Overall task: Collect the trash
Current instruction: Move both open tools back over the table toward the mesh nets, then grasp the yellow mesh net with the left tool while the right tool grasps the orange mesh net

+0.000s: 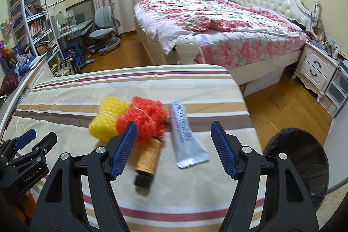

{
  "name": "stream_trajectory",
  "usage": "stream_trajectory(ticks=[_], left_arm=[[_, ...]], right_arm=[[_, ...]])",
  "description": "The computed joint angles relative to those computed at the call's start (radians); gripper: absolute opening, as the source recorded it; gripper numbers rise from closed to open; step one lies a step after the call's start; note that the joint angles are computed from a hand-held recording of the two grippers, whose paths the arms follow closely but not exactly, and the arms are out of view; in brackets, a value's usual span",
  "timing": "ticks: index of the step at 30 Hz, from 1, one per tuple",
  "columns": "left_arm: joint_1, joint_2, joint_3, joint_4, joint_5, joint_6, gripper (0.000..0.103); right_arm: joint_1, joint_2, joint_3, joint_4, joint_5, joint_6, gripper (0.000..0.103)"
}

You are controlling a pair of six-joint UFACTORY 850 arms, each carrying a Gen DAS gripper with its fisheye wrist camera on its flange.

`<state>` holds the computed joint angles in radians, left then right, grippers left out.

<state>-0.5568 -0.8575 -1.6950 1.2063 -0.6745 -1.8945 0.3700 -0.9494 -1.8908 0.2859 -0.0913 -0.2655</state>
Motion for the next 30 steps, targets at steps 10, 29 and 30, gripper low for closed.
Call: stream_trajectory(ticks=[10,29,30], left_arm=[[0.034,0.042,0.087,0.016,0.021,-0.086,0.073],[0.029,0.024,0.056,0.036,0.087,-0.079,0.073],[0.028,0.022,0.049,0.036,0.089,-0.073,0.073]], right_arm=[[0.042,-0.143,-0.234,-0.281,-0.148,0.283,0.070],[0.058,-0.120,-0.195,-0.355,-0.128,0.345,0.048],[0.056,-0.108,-0.179,-0.353,-0.115,0.343,0.048]])
